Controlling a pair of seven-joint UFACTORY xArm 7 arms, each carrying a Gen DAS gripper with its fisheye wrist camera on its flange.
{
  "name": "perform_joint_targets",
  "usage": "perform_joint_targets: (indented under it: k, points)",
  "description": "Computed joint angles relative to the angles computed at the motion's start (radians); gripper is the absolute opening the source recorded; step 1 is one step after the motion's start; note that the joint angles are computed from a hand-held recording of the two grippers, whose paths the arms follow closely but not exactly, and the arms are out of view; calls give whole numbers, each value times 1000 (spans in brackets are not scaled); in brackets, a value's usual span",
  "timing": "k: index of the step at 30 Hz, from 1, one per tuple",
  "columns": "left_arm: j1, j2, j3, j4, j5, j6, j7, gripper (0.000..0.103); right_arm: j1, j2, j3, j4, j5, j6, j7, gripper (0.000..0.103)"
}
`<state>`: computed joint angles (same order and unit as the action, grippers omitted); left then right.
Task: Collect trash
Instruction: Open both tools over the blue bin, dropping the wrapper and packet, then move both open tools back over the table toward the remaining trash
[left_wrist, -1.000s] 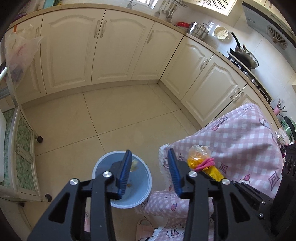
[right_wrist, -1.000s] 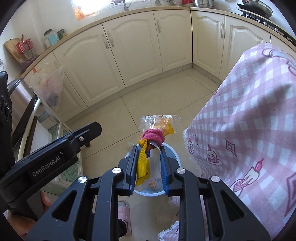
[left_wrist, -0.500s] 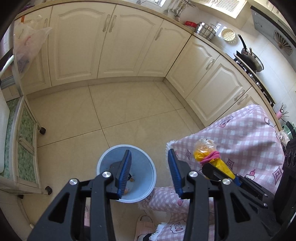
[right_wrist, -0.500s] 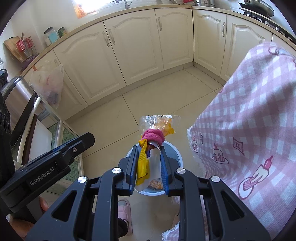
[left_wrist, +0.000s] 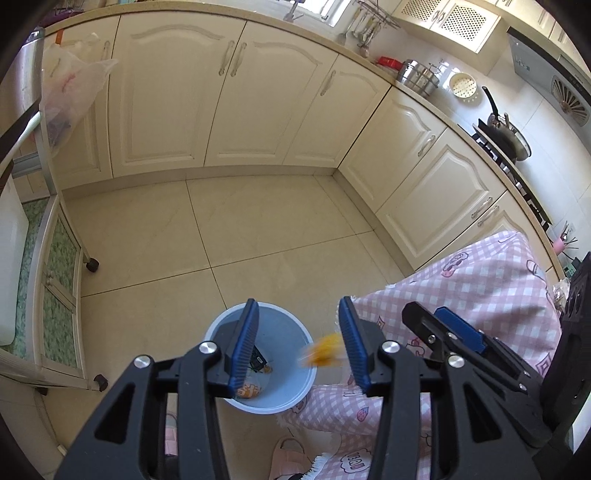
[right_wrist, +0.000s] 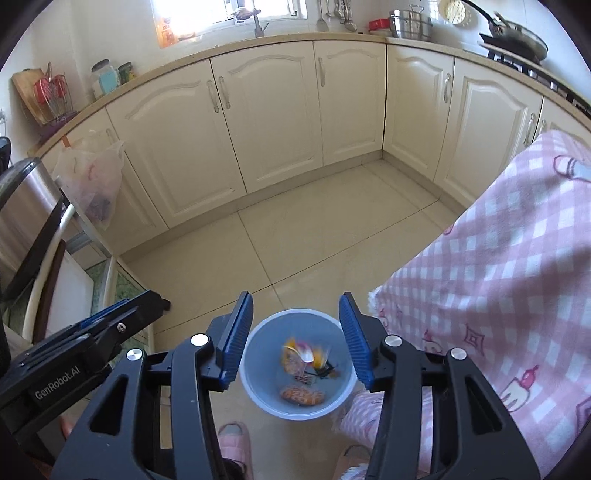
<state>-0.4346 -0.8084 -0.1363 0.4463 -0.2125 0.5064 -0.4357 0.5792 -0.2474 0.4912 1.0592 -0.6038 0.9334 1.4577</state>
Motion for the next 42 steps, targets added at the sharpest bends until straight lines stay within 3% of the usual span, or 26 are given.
perform_joint_targets:
  k: [9, 17, 24, 30, 36, 42]
  points:
    - [-53, -34, -33, 51, -10, 27, -5, 44, -10, -136, 61, 7, 1, 180, 7, 49]
    - [-110, -36, -126, 173, 6, 42, -40, 48, -62, -367, 141, 3, 57, 363, -24, 52]
    - [-167, 92, -244, 345, 43, 28, -76, 54, -101, -625, 166, -14, 144, 573, -88, 54]
    - [-198, 254, -334, 488, 107, 22, -105, 54, -124, -856, 136, -62, 211, 751, -151, 55]
    - [-208, 435, -415, 635, 223, 48, -159, 54, -140, -1028, 73, -131, 282, 773, -182, 56]
    - [-244, 567, -420, 740, 335, 98, -210, 54, -175, -1127, 17, -176, 353, 736, -220, 59]
